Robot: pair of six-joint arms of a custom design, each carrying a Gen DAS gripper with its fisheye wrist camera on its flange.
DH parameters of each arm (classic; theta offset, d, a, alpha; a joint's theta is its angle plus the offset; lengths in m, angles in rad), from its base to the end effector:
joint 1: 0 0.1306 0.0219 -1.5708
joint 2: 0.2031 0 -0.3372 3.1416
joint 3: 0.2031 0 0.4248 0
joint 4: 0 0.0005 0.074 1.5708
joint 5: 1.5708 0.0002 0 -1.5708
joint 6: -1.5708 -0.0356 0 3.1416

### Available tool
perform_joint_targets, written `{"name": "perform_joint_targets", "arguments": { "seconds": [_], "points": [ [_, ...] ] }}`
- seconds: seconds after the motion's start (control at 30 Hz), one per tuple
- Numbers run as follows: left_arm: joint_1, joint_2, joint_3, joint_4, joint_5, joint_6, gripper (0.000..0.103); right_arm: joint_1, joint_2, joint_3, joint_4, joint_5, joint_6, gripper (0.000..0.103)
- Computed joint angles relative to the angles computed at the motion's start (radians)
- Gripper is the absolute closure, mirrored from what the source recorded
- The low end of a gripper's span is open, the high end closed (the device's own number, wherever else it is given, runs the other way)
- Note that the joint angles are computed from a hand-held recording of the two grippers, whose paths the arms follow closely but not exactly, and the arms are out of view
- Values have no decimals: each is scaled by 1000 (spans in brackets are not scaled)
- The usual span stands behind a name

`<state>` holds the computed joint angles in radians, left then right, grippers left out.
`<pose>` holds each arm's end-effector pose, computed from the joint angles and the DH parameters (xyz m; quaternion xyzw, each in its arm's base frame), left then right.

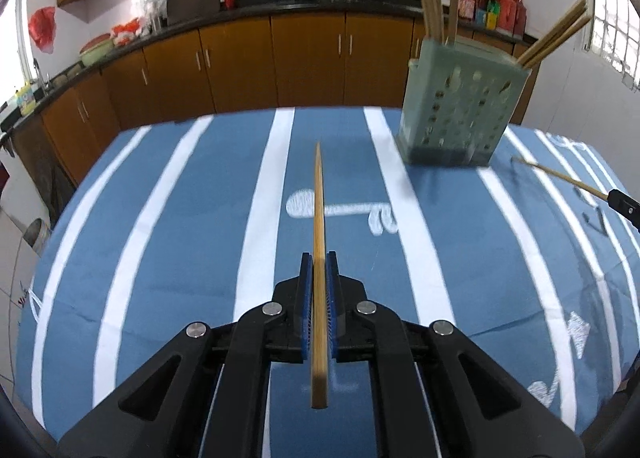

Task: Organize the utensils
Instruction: 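Lift the held chopsticks upright with both tools over the green holder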

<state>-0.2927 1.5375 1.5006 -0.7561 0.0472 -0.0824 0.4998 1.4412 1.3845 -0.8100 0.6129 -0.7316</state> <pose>0.5548 -0.1695 0.3691 0.1813 0.9072 -0.0615 0.3747 0.4817 0.2391 0.3641 0.2068 0.8769 -0.0413 0.4319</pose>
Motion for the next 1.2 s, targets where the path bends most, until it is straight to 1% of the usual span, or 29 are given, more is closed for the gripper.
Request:
{"name": "perform_joint_targets", "arguments": {
  "seconds": [0.23,0.37,0.53,0.63,0.73,0.83,1.03,1.13,1.2],
  "points": [
    [19,-48,9,43,59,26,96,12,-45,-2,55,55,39,95],
    [31,-74,18,73,100,57,96,20,-71,-8,94,80,63,95],
    [32,-91,25,104,108,66,96,27,-87,-9,132,106,87,95],
    [28,-93,30,108,106,66,96,28,-87,-4,136,111,94,95],
    [25,-91,44,106,122,62,96,28,-89,3,140,109,111,95],
    [22,-94,59,105,147,58,96,29,-93,23,159,104,151,95],
    [14,-101,112,118,217,62,96,30,-117,73,238,40,224,95],
    [3,-103,139,137,251,73,96,34,-123,99,280,15,263,95],
    [-7,-99,157,168,264,95,96,38,-117,124,313,18,301,95]
  ]
}}
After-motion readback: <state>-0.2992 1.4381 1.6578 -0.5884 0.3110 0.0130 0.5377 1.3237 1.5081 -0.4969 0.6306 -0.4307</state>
